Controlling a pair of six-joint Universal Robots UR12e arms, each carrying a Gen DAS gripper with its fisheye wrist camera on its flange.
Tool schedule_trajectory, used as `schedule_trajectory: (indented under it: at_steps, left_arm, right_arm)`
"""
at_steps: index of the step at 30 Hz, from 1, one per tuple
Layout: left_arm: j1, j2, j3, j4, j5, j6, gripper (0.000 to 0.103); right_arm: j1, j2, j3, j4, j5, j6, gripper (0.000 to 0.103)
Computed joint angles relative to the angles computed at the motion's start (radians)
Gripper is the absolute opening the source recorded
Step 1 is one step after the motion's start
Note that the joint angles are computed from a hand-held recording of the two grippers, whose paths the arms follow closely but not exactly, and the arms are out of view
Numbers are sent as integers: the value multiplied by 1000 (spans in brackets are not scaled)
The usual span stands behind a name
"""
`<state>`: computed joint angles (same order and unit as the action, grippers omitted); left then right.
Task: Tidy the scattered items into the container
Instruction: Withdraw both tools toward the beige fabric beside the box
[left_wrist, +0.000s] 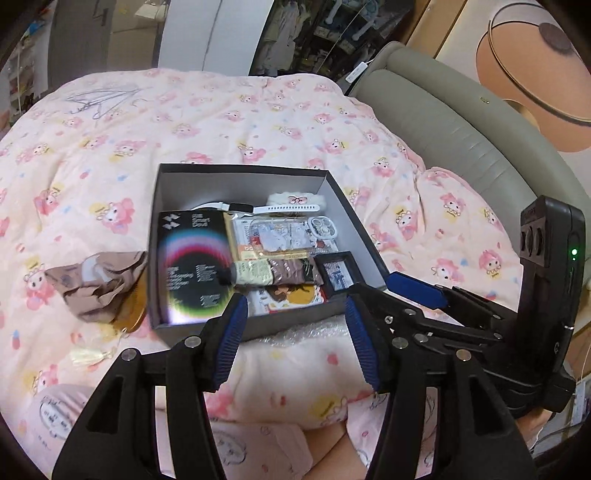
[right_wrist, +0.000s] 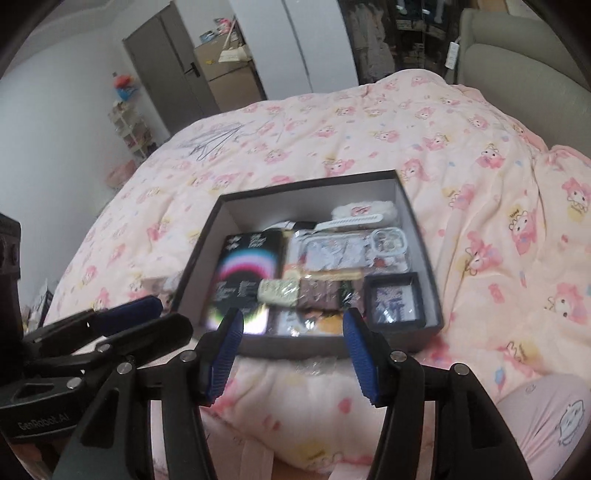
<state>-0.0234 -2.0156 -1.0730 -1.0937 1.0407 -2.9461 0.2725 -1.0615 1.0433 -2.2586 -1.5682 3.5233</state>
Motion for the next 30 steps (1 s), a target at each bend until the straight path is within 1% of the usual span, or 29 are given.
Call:
schedule_trajectory:
  at_steps: [4,9,11,13,16,21,24,26,30]
  left_arm:
    - [18,29,-37,4,-10,7,57]
    - [34,49,-63,14,12,11,57]
    - [45,53,-69,11,9,7,56]
    - [60,61,-85,26,6,0,56]
    - [88,70,-106,38,-3,-28,56]
    - [135,70,-124,57,17,-70,56]
    - [162,58,-122,60,23,-105,56]
    - [175,44,-114,53,39,-127,57]
    - [200,6,-84,32,53,-174,56]
  right_arm:
    - [14,-6,6,2,30,-8,52]
    - [34,2,-6,14,24,-3,52]
    - [42,13,-25,27,23,-14,52]
    - [50,27,-45,33,26,-34,52]
    - [64,59,-90,43,61,-65,52]
    - [77,145,-210,106,175,-83,52]
    - [87,213,-307,156,237,-84,52]
    - [95,278,-414,230,257,-87,52]
    - [110,402,-627,371,265,-99,52]
